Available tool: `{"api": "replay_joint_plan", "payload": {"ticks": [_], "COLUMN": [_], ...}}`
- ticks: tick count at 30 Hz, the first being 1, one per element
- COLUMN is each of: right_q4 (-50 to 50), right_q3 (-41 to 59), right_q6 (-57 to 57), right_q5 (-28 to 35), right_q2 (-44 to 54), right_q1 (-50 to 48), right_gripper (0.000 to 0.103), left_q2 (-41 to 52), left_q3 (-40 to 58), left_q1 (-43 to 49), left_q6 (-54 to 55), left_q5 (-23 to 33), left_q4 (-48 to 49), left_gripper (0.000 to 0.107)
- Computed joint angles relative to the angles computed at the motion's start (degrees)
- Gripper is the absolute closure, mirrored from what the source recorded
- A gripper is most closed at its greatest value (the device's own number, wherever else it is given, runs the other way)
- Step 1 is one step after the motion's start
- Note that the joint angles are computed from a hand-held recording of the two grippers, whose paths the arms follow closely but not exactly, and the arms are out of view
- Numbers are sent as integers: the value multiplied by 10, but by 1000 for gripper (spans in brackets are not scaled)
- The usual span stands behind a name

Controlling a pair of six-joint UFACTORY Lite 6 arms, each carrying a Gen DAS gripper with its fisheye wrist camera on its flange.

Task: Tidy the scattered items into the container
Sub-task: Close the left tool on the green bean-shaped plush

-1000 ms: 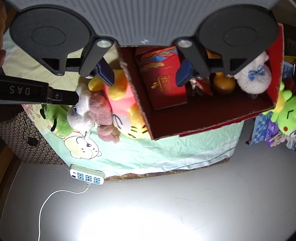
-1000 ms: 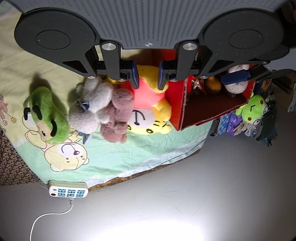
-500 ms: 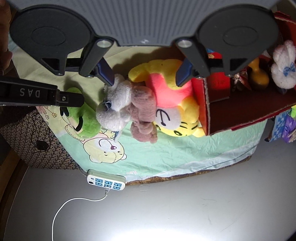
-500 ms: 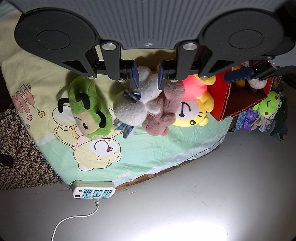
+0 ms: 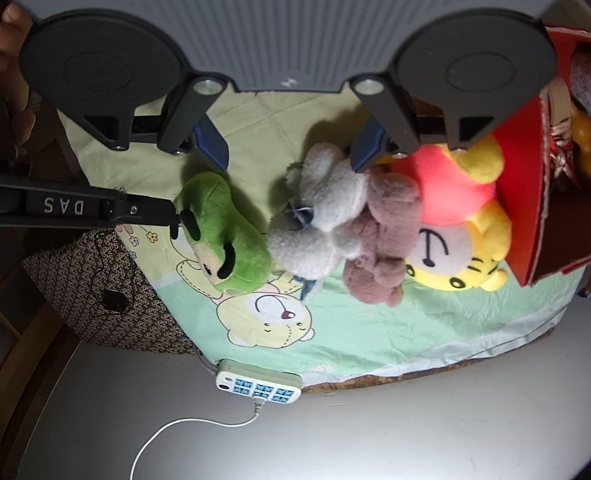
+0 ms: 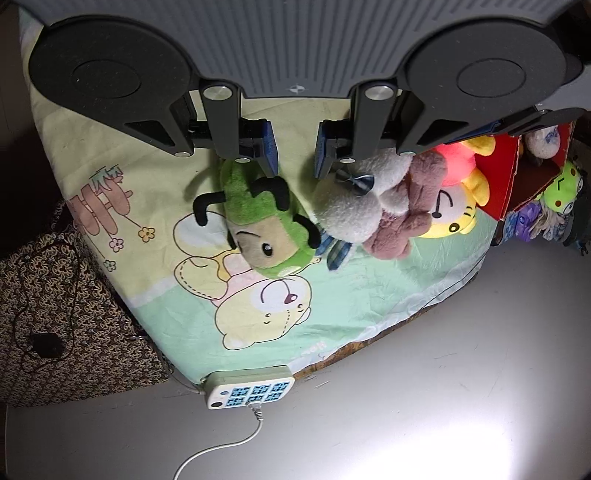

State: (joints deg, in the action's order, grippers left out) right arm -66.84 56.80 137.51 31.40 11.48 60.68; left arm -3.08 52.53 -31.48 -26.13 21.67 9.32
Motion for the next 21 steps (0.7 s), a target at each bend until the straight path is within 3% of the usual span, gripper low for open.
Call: {"api": "replay_joint_plan", "payload": {"ticks": [4,10,21], "right_q4": [-22,-80,-295], "right_q3": [-47,-93,-113], "right_q6": [27,77,232], "right_q5": [-10,-48,-137], "right_q2": [-26,-43,-22], "right_q1": [-25,-71,-153], "right_gripper": [79,78,78], "left_q2": [55,124,230], "left_q3": [36,89,171], "left_q1": [-15,-48,-67], "left_q6": [5,-56,-70], "left_q5": [-14,-27,-51], "left_q4": [-29,16,33], "left_gripper": [32,32,31]}}
